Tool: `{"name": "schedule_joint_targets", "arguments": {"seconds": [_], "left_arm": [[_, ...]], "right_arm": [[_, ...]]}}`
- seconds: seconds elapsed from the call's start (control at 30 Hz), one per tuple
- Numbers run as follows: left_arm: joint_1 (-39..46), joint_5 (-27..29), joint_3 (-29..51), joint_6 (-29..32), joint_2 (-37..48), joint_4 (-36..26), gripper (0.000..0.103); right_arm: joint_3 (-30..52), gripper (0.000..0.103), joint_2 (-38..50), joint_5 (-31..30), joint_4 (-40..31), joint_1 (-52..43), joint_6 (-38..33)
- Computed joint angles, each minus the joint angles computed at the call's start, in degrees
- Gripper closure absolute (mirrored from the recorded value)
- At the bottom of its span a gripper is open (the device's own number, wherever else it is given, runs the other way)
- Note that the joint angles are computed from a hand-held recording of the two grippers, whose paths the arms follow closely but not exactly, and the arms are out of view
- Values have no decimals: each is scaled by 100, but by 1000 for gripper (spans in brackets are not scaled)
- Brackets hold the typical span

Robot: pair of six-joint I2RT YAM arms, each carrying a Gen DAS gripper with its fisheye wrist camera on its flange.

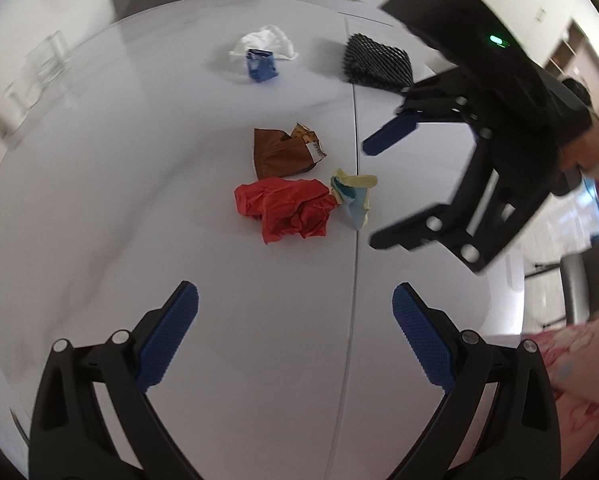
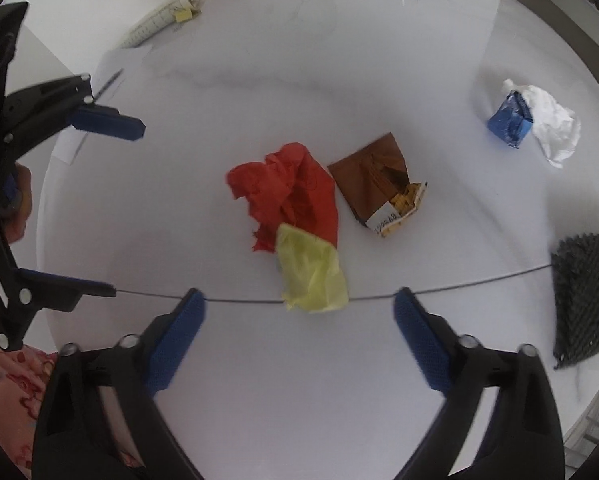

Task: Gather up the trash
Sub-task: 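Move both tools back over the table toward the red and yellow cloths, then grasp the red cloth with the left tool while the right tool grasps the yellow cloth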

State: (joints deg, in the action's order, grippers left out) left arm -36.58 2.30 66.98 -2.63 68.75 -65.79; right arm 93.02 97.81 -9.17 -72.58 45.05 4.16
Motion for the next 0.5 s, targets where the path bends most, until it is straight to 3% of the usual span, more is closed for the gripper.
{"name": "schedule_joint_targets", "arguments": {"seconds": [0.03, 0.13, 0.2, 0.33, 0.5], "left_arm": [[69, 3, -16, 169, 59, 47, 10], [217, 82, -15, 453, 195, 138, 10], [271, 152, 4, 552, 265, 204, 10], [204, 214, 37, 443, 449, 441, 10], [-23, 186, 52, -273, 731, 829, 10]], "right_arm": [[45, 22, 95, 4, -22, -15, 3], [118, 46, 247, 80, -105, -15, 57], [145, 73, 313, 0, -127, -30, 170], [-32, 77, 88, -124, -55, -108, 436], [-265, 78, -199, -141, 21, -245, 742]]}}
